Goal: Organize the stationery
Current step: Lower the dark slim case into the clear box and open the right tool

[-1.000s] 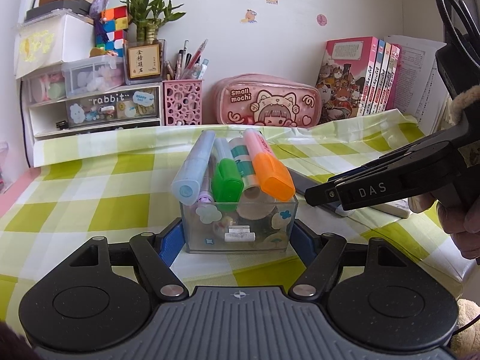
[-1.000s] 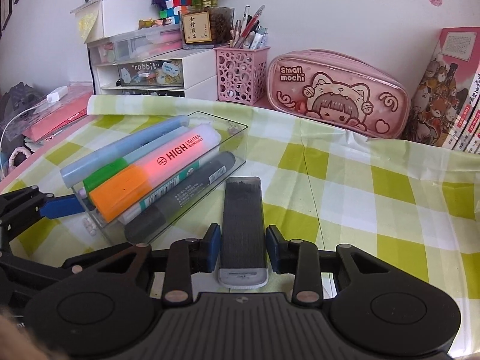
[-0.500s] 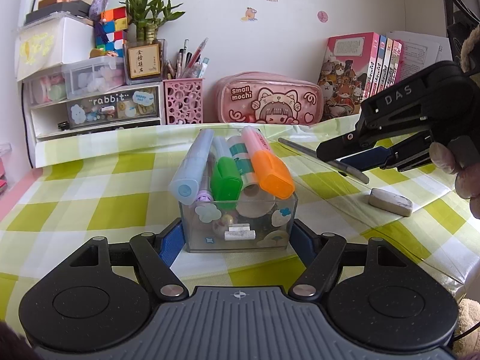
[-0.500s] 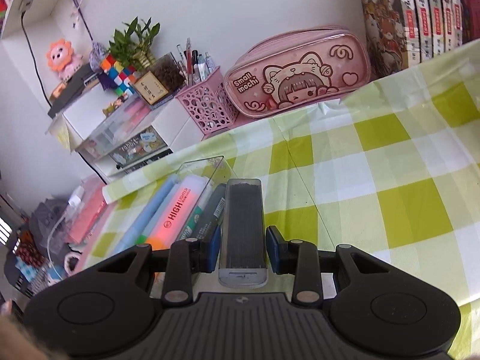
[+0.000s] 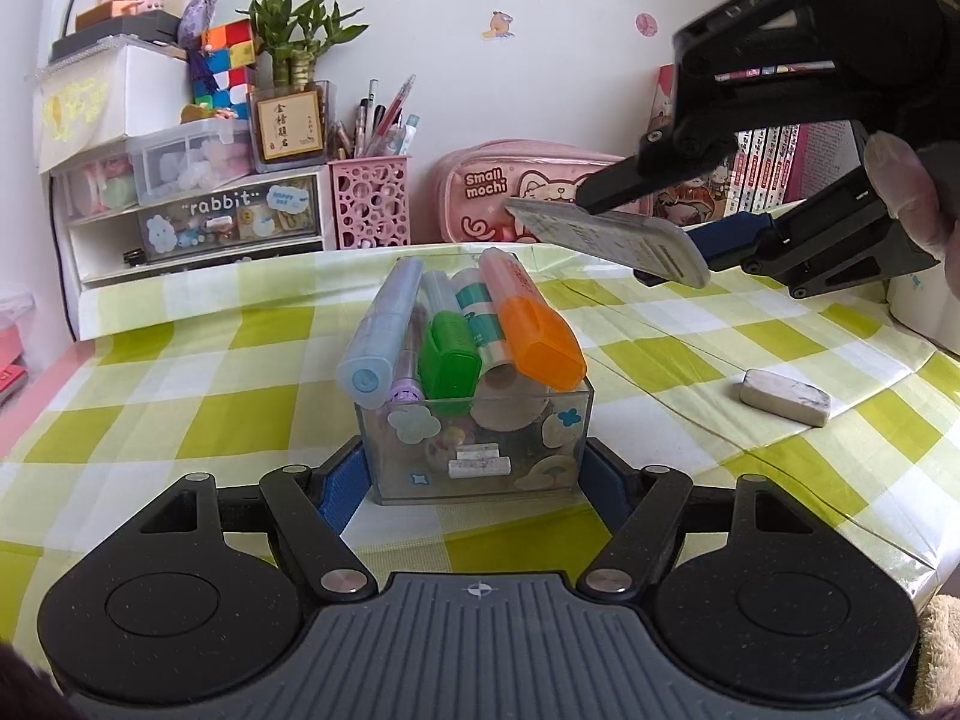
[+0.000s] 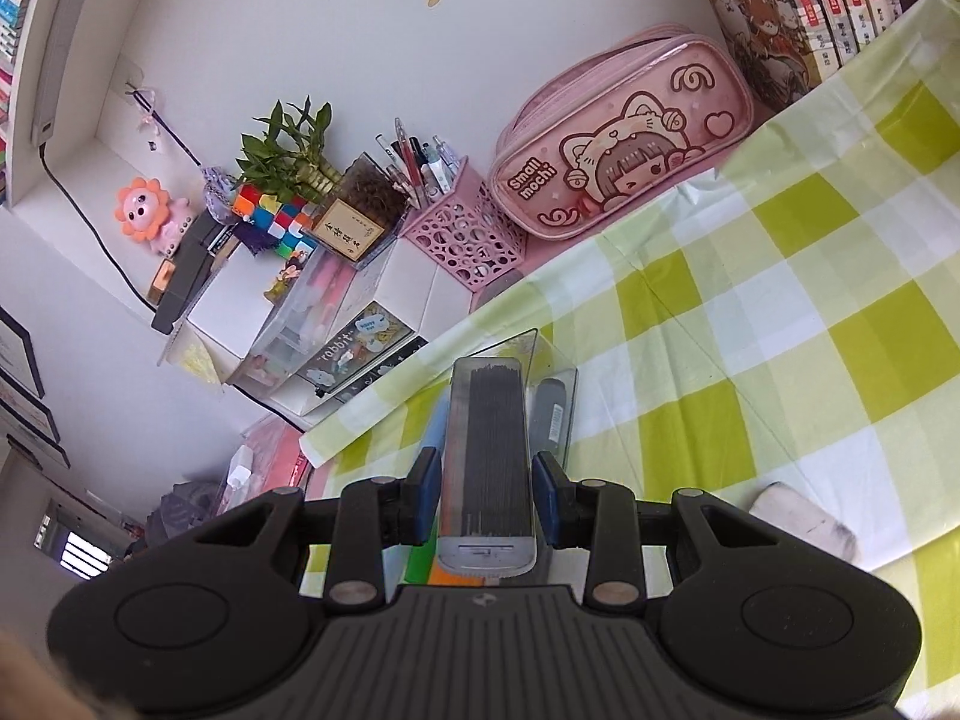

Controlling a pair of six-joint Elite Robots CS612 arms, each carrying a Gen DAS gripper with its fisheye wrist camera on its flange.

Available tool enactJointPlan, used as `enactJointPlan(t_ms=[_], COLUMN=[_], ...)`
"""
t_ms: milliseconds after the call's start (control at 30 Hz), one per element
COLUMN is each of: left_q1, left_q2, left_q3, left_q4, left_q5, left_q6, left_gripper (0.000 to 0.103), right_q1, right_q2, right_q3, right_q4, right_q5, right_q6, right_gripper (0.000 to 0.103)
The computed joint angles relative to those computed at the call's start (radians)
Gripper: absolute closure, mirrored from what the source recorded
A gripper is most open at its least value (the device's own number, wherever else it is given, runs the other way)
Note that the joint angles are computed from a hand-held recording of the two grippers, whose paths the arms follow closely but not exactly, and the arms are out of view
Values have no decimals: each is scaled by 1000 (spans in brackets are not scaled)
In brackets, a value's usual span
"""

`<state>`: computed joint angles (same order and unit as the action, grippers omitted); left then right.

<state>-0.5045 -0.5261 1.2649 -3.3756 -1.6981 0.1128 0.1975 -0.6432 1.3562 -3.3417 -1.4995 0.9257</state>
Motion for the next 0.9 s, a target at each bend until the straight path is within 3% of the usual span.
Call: enactJointPlan(t_ms=[200,467,900], left_q1=[0,0,0], left_q2=[1,1,0], left_q3=[0,0,1], left_q4=[-1,-1,-1], left_q5=[0,0,-1], left_q6=[0,0,-1], left_gripper=[30,30,30], right_q1=[16,34,45], right_q2=[14,29,24], right_q3=[-46,-96,-105], right_q4=[44,121,153], right_q5=[12,-36,-78], right_q6=[51,108,94], right_gripper=[66,66,65])
